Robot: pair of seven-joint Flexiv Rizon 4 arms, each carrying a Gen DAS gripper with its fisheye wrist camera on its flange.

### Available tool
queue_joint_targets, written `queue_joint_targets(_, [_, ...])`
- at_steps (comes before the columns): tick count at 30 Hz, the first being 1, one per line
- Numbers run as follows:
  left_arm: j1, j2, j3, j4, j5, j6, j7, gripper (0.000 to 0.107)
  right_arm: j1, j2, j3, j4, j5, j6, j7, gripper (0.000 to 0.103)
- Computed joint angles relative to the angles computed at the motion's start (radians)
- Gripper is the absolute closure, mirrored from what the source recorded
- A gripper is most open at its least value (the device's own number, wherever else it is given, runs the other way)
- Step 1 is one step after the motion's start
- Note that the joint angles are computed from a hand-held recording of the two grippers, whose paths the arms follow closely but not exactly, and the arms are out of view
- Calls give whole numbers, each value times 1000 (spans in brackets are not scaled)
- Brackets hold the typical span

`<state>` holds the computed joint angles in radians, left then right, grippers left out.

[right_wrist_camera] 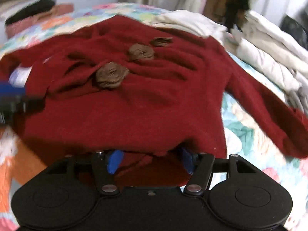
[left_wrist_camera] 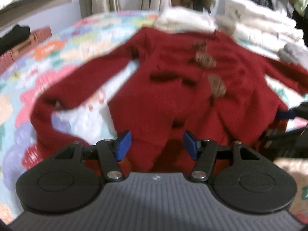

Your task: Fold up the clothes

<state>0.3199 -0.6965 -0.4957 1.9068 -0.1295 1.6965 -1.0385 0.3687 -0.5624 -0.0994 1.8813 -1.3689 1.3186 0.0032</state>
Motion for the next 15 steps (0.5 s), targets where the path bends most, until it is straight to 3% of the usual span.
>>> queue_joint_targets(4, [12,-8,-8,12,19,22,2,47,-20,29,-9,31,-70,19,81,60])
queue_joint_targets(6, [5,-2,3,13,24,19,0,47,-39,40,0,43,-104,23,99,83])
queue_joint_targets(8, [-7,5,22,14,20,18,-9,47,-59,57,13,58,-140,21,126,99])
queue_joint_targets(10, [-41,22,65,23,-8,30,-24,48,-61,114,28,105,-192,-44,188,99])
queue_joint_targets(12, [-91,44,137,37,-24,67,-109,50,-80,178,53,161,-271,-76,277,99])
queue_joint_targets(15, [-49,46,112,41,7,84,-124,50,-111,225,98,220,-278,-108,273,99])
